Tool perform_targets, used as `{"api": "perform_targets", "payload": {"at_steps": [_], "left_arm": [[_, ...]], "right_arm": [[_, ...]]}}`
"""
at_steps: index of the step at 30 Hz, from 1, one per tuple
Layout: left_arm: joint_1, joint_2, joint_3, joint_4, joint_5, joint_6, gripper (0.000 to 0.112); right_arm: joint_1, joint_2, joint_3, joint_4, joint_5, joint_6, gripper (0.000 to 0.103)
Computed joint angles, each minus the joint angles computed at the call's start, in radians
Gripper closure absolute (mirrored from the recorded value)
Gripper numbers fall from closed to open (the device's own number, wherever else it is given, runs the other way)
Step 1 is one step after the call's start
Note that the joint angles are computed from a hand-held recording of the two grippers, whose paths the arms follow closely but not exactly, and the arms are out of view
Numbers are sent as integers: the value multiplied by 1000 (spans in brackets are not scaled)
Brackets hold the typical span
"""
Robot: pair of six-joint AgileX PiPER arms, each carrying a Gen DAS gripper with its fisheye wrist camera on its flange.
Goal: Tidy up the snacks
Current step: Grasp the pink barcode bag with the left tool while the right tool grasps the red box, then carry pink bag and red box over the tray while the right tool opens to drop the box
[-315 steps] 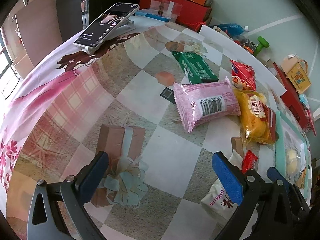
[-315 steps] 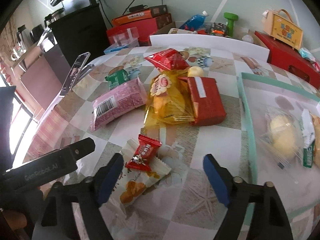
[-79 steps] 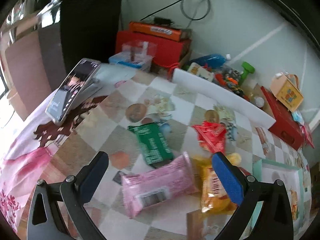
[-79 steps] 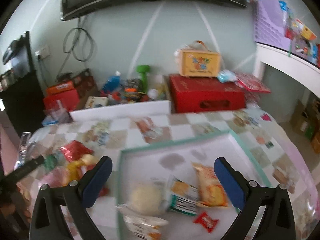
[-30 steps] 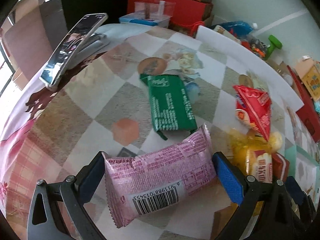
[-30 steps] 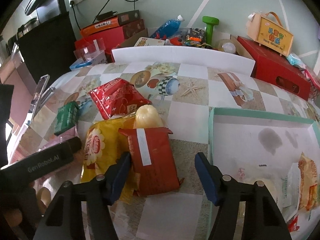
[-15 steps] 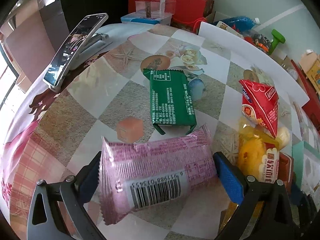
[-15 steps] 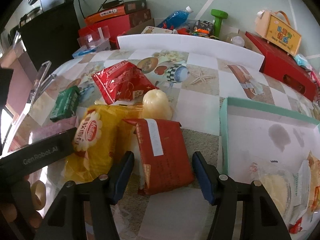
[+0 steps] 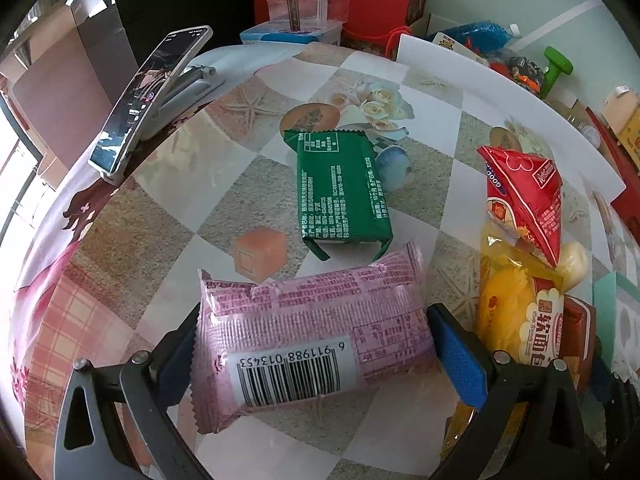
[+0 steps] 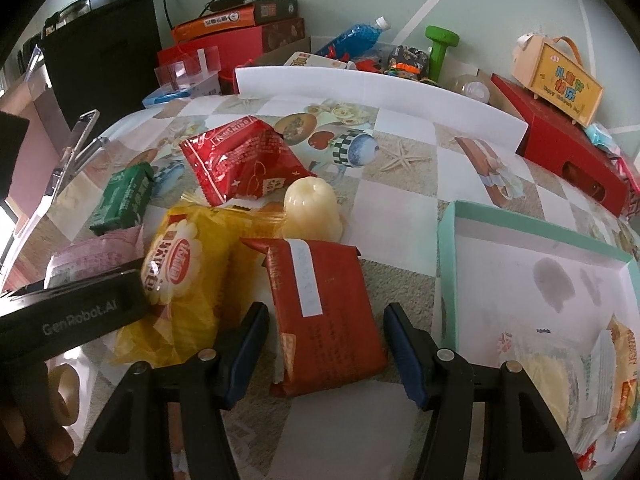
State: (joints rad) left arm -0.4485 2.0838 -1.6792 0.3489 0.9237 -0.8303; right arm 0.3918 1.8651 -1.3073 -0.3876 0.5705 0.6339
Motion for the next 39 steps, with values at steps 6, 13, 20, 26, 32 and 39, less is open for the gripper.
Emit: {"api": "perform_targets", "payload": {"at_steps": [6,13,20,26,32,39], "left_arm": [[2,-14,10,-25,-8,19,10],[14,-46,37,-82,-42,61,16],[28,-84,74,-124,-83,82,23],[25,-120,91,-114,-96,68,24],[15,-174,126,-82,-112,33,24],[-8,-211,128,-58,-137,9,24]], "right_arm": [[-10,-11,2,24,1,-16,60],[-11,-46,12,-3,7,15,61],[-8,-98,23,-37,13,47,61],[-11,-121,24,-40,19,52,61],[-13,-148,32,-44,19,55,61],[-34,-182,54,-34,19,57,61]]}}
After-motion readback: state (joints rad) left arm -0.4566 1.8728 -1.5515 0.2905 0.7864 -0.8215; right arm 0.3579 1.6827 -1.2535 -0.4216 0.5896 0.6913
